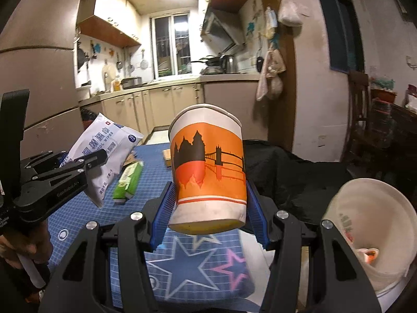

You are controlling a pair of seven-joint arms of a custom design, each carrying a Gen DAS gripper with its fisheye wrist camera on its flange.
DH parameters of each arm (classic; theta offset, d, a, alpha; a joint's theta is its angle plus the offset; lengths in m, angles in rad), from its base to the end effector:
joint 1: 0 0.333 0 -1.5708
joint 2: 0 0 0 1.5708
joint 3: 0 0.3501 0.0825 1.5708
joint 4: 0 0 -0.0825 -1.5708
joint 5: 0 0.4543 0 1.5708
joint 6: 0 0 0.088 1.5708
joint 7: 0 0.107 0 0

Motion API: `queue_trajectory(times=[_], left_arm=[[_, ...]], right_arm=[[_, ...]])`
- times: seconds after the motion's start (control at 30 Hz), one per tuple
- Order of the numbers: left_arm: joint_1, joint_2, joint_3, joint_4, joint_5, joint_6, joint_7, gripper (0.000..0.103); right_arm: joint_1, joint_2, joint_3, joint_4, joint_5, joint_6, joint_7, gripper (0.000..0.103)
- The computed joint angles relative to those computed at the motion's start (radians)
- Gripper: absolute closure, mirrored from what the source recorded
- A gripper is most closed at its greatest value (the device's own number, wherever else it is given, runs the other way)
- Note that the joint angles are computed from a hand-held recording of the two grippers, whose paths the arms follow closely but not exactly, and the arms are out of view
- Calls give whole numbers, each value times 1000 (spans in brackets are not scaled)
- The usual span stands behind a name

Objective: Collect trash
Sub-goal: 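Carry the wipes packet and orange cup over to the white bucket, then open both tools to drop the wipes packet and cup into the bucket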

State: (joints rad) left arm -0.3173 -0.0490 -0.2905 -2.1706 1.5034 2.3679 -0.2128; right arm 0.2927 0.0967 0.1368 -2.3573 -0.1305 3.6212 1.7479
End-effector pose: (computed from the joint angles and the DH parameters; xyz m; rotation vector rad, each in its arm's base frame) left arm 0.5091 -0.3415 0.4452 -1.5353 1.3800 -0.7226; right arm 0.5393 0.2636 0.4138 -1.6913 1.1229 -0.6241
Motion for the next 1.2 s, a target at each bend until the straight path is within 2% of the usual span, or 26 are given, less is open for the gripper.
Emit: queue_trajectory(times=[0.23, 0.5, 0.9, 1.2], left_arm=[[-32, 101, 4, 107, 40, 34, 34, 73], [-107, 241, 35, 263, 73, 68, 99, 73], [-223, 430, 107, 491, 85, 154, 195, 73], [-312, 595, 170, 698, 37, 245, 323, 74]], right_arm=[[-11, -13, -28, -26, 82, 23, -41, 51], [-32, -34, -55, -67, 169, 45, -78, 51], [-56, -70, -85, -126, 318, 73, -163, 51], [-85, -94, -106, -161, 451, 73, -253, 51]])
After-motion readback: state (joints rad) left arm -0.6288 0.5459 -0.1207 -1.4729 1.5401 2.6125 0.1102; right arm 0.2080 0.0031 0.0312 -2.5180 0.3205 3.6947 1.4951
